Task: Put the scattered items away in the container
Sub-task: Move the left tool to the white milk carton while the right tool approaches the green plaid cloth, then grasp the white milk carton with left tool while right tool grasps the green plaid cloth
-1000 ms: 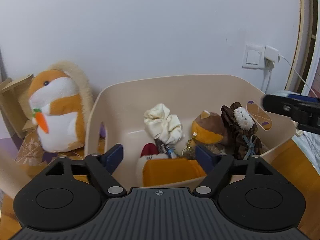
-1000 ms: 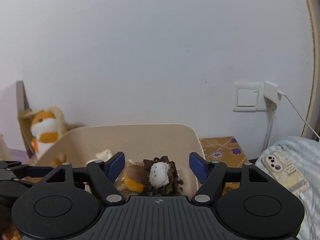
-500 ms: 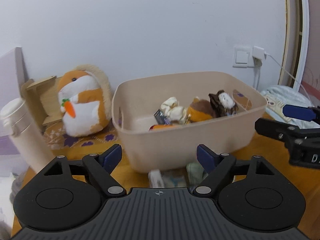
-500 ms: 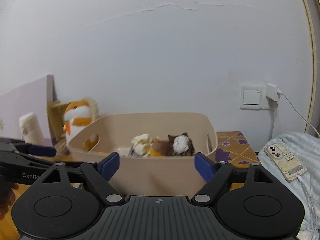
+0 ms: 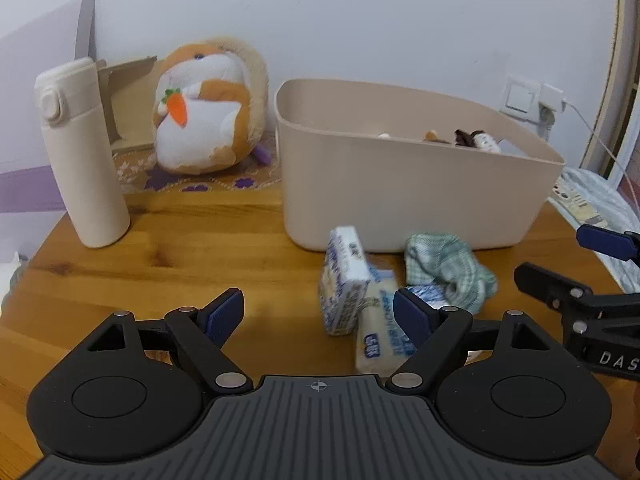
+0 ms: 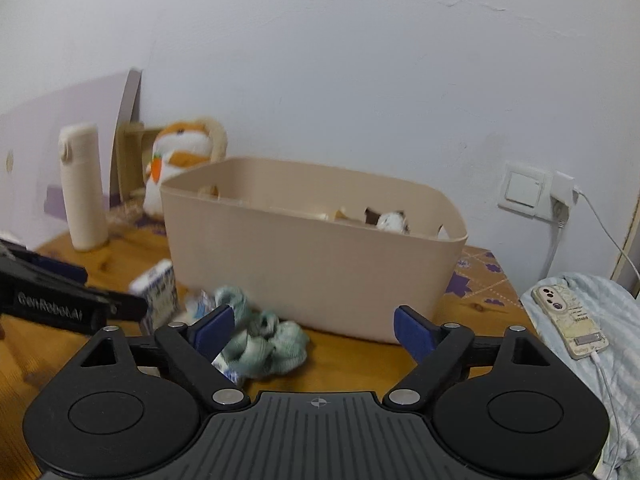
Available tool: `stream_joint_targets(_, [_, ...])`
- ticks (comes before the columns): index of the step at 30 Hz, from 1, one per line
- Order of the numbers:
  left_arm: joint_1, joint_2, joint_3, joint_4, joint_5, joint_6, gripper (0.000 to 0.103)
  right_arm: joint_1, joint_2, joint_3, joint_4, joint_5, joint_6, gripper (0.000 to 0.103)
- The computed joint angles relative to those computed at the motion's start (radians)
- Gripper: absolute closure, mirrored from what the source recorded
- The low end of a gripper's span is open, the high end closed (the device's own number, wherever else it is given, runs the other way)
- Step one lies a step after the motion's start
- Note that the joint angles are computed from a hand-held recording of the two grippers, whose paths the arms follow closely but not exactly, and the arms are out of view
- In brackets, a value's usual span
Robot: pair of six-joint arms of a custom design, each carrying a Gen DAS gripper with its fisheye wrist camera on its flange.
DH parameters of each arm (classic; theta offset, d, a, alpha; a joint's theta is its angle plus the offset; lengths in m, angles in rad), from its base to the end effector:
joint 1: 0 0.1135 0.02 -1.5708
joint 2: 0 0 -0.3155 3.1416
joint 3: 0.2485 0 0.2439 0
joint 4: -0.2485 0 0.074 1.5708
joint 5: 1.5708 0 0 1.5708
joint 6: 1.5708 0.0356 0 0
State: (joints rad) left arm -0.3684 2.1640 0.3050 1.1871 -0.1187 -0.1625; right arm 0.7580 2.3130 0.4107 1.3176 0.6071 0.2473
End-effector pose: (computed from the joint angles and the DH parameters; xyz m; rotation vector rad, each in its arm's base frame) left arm 0.2555 -0.0941 0.0633 0.1664 2.2355 -0.1551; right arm 0.2312 0.1909 0.0460 -0.1806 2.0334 -0.0315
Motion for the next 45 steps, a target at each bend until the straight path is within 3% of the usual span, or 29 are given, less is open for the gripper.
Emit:
stream_joint_targets(18, [0.049, 0.136, 0.093, 0.034, 0.041, -0.05, 0.02, -0.07, 0.105, 0.167, -0.139, -0.115, 0.025, 0.013])
stream_joint_targets(26, [0.065, 0.152, 0.127, 0.037, 0.053, -0.078, 0.02, -0.16, 0.114, 0.224, -0.18, -0.269, 0.143, 0.015])
stream_joint_targets(32, [0.064, 0.181, 0.153, 0.046, 0.059, -0.091, 0.02, -0.216, 0.14, 0.27, -0.198, -0.375, 0.228, 0.028])
stream_joint_targets(35, [0.059, 0.197, 0.159, 0.063, 0.053, -0.088, 0.021, -0.218, 0.148, 0.289, -0.202, -0.378, 0.229, 0.041])
stream_joint_targets(39, [0.056, 0.215, 0.163, 0.092, 0.057, -0.081, 0.035, -0.219, 0.158, 0.313, -0.206, -0.392, 0.231, 0.059])
stream_joint_targets(41, [0.054, 0.213, 0.171, 0.075, 0.052, -0.072, 0.056, -0.215, 0.159, 0.317, -0.211, -0.392, 0.223, 0.065])
stream_joint_targets(45, [0.033, 0.228, 0.171, 0.088, 0.0, -0.025, 0.074, -0.214, 0.159, 0.307, -0.196, -0.404, 0.227, 0.075])
